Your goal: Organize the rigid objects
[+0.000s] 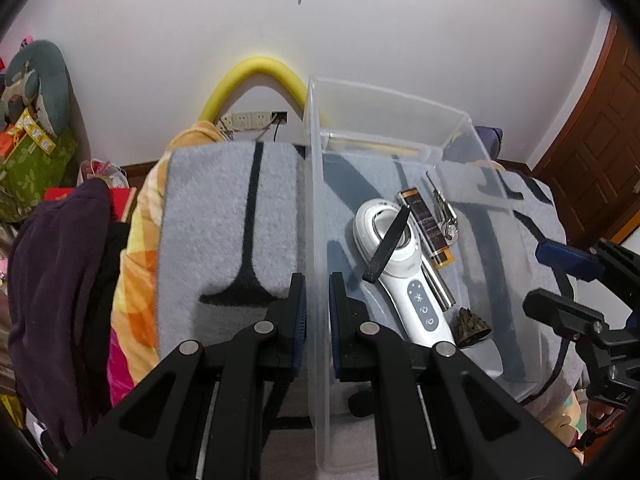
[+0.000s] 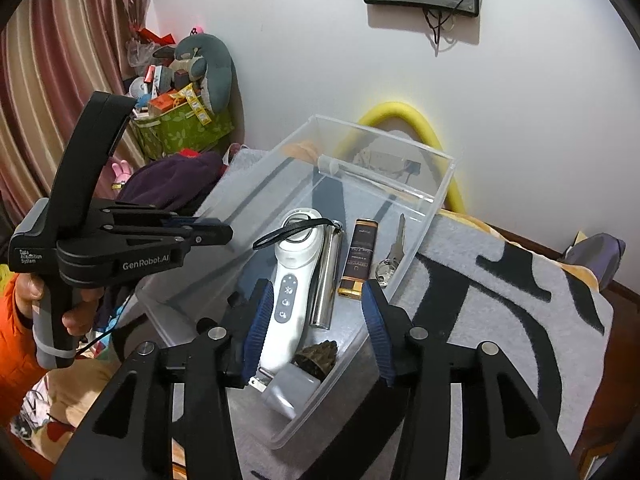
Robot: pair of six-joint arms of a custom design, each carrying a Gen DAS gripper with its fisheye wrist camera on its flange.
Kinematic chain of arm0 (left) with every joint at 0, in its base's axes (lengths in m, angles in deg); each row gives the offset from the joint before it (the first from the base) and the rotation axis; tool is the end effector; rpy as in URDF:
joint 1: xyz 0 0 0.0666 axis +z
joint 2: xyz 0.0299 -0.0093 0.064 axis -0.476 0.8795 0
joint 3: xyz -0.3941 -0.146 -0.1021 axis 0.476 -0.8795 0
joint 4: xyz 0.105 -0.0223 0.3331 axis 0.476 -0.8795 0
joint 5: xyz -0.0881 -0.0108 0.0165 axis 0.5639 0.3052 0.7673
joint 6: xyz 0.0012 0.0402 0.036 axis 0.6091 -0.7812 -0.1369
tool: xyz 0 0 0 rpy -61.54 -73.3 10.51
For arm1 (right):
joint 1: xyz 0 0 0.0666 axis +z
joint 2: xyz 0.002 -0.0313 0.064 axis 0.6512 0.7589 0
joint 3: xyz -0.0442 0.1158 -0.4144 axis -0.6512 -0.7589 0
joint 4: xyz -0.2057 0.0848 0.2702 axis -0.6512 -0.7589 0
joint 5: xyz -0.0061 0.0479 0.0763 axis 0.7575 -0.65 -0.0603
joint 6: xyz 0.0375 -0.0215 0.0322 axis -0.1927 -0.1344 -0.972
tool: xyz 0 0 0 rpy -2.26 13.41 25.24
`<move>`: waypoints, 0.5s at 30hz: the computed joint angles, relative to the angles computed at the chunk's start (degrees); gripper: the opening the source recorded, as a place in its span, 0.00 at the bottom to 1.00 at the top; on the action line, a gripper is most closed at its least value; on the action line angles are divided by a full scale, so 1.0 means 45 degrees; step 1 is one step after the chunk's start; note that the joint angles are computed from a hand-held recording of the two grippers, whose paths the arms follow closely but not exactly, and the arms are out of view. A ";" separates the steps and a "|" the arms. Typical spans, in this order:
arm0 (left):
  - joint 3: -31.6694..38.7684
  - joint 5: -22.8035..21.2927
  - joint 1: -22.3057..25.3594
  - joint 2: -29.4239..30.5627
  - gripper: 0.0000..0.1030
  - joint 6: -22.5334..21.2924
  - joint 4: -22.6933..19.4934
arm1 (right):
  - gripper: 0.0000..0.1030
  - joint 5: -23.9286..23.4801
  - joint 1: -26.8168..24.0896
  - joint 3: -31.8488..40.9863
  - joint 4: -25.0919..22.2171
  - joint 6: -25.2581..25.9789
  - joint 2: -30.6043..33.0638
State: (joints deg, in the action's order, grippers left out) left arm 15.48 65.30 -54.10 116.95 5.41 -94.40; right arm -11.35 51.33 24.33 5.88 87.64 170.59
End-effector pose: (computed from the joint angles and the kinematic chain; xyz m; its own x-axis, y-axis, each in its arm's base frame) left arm 0.4453 -0.2060 0.3114 -0.8027 -0.1537 -0.5762 -0.0981 0.9871 -0.1267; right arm 0.4397 0.0975 0.3640 -0.5834 -0.4557 -0.6723 -0.6757 0.7316 0.0906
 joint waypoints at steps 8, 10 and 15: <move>-0.0740 -0.0378 -0.0298 -0.1207 0.08 -0.0271 0.0919 | 0.59 -0.0279 -0.0337 -0.0631 0.0611 -0.0143 -0.0951; -0.1053 -0.0711 -0.0618 -0.1578 0.09 -0.0428 0.1260 | 0.72 -0.0326 -0.0498 -0.0769 0.0779 -0.0304 -0.1246; -0.1920 -0.1727 -0.1536 -0.2437 0.44 -0.0639 0.2436 | 0.85 -0.0354 -0.0843 -0.1269 0.1269 -0.0802 -0.2026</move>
